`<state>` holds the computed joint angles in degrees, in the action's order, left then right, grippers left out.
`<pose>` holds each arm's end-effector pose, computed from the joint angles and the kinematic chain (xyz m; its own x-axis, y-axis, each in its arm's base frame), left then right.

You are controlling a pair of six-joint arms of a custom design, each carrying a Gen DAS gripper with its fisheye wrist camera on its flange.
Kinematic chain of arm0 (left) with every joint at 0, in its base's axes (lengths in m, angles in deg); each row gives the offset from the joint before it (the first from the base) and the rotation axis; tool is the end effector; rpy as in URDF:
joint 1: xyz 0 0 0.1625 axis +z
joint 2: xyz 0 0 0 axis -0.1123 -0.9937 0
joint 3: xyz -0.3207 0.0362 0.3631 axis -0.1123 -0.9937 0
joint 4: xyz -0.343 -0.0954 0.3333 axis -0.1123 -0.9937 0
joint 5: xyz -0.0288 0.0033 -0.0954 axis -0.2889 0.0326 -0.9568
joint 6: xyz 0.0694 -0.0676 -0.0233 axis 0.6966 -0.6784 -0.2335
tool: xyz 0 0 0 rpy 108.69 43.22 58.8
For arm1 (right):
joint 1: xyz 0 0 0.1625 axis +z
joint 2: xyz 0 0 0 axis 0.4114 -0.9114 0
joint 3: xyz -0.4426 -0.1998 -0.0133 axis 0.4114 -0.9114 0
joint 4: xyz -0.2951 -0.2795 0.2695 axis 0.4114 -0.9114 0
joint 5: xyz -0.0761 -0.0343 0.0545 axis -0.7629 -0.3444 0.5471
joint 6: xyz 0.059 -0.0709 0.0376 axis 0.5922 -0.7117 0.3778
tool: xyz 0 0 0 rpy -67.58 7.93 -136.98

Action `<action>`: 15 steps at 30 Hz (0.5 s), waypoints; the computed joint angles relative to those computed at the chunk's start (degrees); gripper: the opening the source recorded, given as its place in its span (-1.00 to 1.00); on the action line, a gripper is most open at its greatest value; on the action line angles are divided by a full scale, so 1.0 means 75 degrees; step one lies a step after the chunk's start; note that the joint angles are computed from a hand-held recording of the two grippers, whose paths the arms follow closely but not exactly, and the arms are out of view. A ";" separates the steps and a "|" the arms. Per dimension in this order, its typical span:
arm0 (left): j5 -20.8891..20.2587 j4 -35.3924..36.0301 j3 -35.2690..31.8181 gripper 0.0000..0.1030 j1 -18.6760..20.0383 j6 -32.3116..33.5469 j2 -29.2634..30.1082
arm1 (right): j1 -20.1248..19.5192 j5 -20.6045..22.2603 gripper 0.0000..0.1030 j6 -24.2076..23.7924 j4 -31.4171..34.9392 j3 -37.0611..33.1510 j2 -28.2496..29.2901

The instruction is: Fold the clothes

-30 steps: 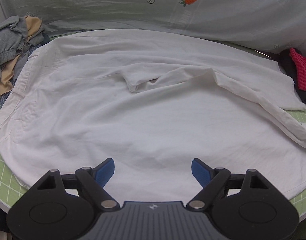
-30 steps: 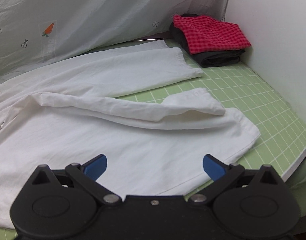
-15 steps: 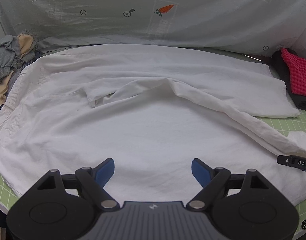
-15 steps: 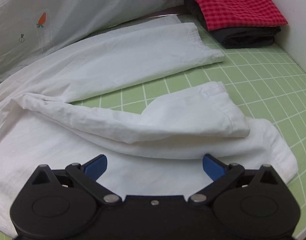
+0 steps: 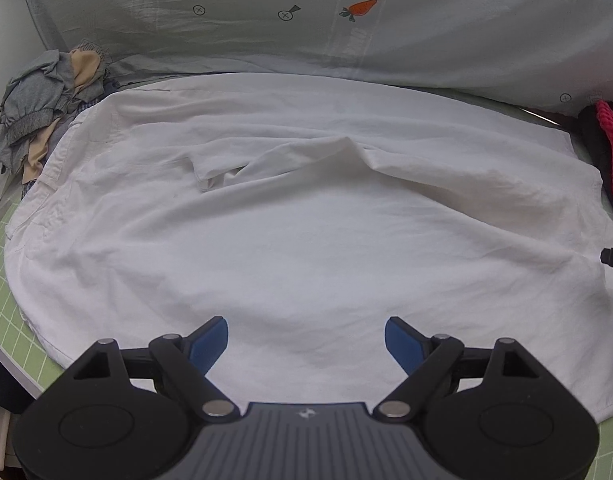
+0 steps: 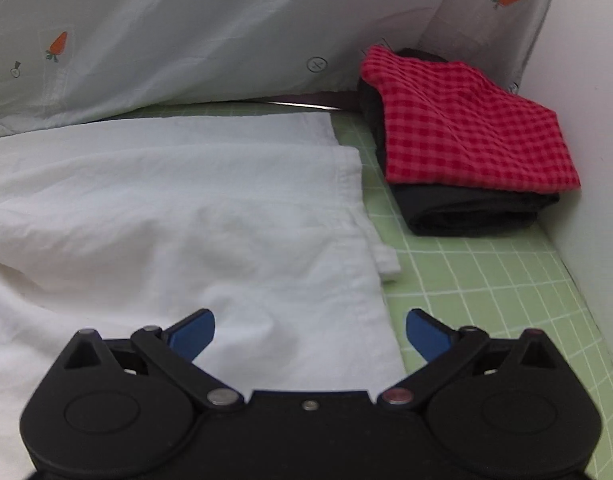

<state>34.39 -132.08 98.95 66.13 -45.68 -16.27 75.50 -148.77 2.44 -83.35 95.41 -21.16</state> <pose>-0.1363 -0.6837 0.2467 -0.4708 -0.6949 -0.5436 -0.0096 0.6201 -0.7844 0.2413 -0.9243 0.0335 -0.5728 -0.3437 0.7442 -0.7014 0.6754 -0.2279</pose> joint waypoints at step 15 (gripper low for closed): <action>-0.0198 -0.1122 0.0005 0.69 -0.0117 0.1199 0.0348 | -0.0439 -0.0263 -0.13 0.1377 0.0419 0.2199 -0.1594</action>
